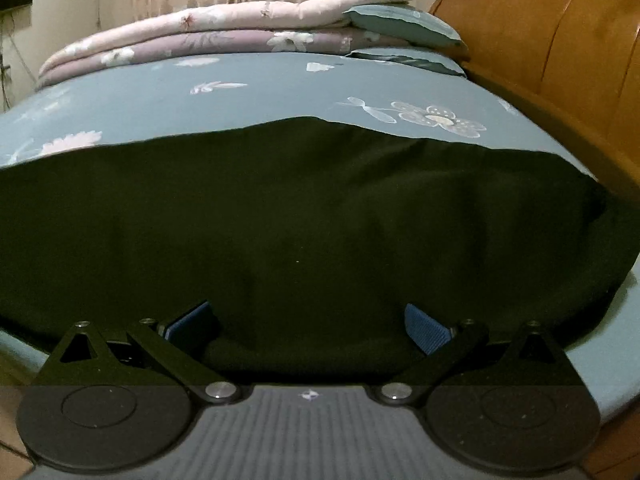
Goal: Fold clothes
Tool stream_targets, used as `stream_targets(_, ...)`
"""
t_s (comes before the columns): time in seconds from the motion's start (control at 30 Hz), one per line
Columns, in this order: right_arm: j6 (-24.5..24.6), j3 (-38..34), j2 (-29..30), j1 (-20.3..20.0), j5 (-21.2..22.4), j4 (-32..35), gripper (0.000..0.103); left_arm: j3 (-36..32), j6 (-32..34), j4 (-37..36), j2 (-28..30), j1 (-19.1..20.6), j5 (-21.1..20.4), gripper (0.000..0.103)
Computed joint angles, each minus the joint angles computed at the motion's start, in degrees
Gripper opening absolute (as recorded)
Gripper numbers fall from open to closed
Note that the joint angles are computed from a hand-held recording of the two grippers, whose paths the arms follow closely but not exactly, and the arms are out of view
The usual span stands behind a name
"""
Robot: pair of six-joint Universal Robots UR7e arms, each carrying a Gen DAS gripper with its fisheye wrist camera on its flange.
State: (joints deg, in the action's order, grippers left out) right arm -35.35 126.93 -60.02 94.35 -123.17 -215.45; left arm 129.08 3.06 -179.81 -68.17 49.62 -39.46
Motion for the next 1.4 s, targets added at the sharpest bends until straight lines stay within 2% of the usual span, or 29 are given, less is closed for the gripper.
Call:
stream_targets(0.07, 0.15, -0.33, 1.12, 0.02, -0.07, -2.04, 0.103, -0.95, 4.49, -4.78, 0.98, 0.34, -1.09, 0.102)
stream_targets(0.13, -0.44, -0.73, 2.12, 0.46, -1.07, -3.18, 0.103, -3.13, 5.58, -5.09, 1.54, 1.85, -3.77, 0.102)
stream_targets(0.23, -0.36, -0.87, 2.33, 0.63, -1.42, -3.14, 0.103, -6.26, 3.87, -3.6, 2.51, 4.65, -6.65, 0.102)
stream_targets(0.33, -0.16, -1.34, 2.15, 0.53, -1.41, -2.12, 0.103, -7.84, -1.85, -0.32, 2.25, 7.15, -7.38, 0.102)
stream_targets(0.43, 0.22, -1.7, 2.32, 0.92, -2.37, -1.73, 0.103, -5.34, -4.79, -2.82, -0.24, 8.06, -8.59, 0.102)
stream_targets(0.53, 0.46, -2.45, 3.56, 1.4, -3.69, -3.04, 0.103, -2.56, -8.36, -2.88, -3.18, 7.79, -6.52, 0.102)
stream_targets(0.6, 0.5, -2.64, 4.17, 1.54, -4.12, -4.05, 0.103, -1.51, -10.01, -2.54, -4.52, 7.1, -3.57, 0.102)
stream_targets(0.7, 0.38, -2.75, 4.6, 1.62, -4.38, -4.88, 0.103, -0.74, -9.59, -6.21, -4.81, 6.88, -0.75, 0.102)
stream_targets(0.73, 0.33, -2.79, 4.74, 1.64, -4.46, -5.14, 0.103, -0.72, -9.64, -7.01, -4.98, 7.3, -0.94, 0.102)
stream_targets(0.8, 0.49, -2.95, 4.84, 1.79, -4.86, -5.0, 0.103, -0.87, -13.58, -3.82, -5.98, 8.3, -0.99, 0.102)
stream_targets(0.87, 0.54, -3.07, 5.0, 1.9, -5.06, -5.15, 0.103, 0.34, -12.94, -5.44, -6.29, 8.01, -1.09, 0.102)
stream_targets(0.93, 0.48, -3.27, 5.39, 1.94, -5.21, -5.73, 0.103, -0.31, -13.3, -2.71, -6.33, 7.67, -0.33, 0.102)
stream_targets(1.03, 0.77, -3.64, 5.78, 2.18, -5.92, -5.87, 0.103, -2.59, -8.86, -4.4, -5.4, 7.71, -0.15, 0.102)
stream_targets(1.17, 0.98, -3.82, 5.99, 2.37, -6.37, -5.96, 0.103, -7.05, -3.78, -9.21, -4.05, 9.77, -3.61, 0.102)
stream_targets(1.27, 1.04, -3.87, 6.16, 2.42, -6.5, -6.25, 0.103, -10.37, -4.6, -8.59, -2.8, 12.52, -5.94, 0.102)
stream_targets(1.33, 1.13, -3.85, 6.31, 2.51, -6.72, -6.52, 0.103, -11.91, -7.92, -5.48, -2.77, 14.69, -7.25, 0.102)
stream_targets(1.4, 1.21, -3.86, 6.38, 2.57, -6.89, -6.56, 0.103, -12.22, -9.97, -5.29, -3.06, 17.01, -10.85, 0.102)
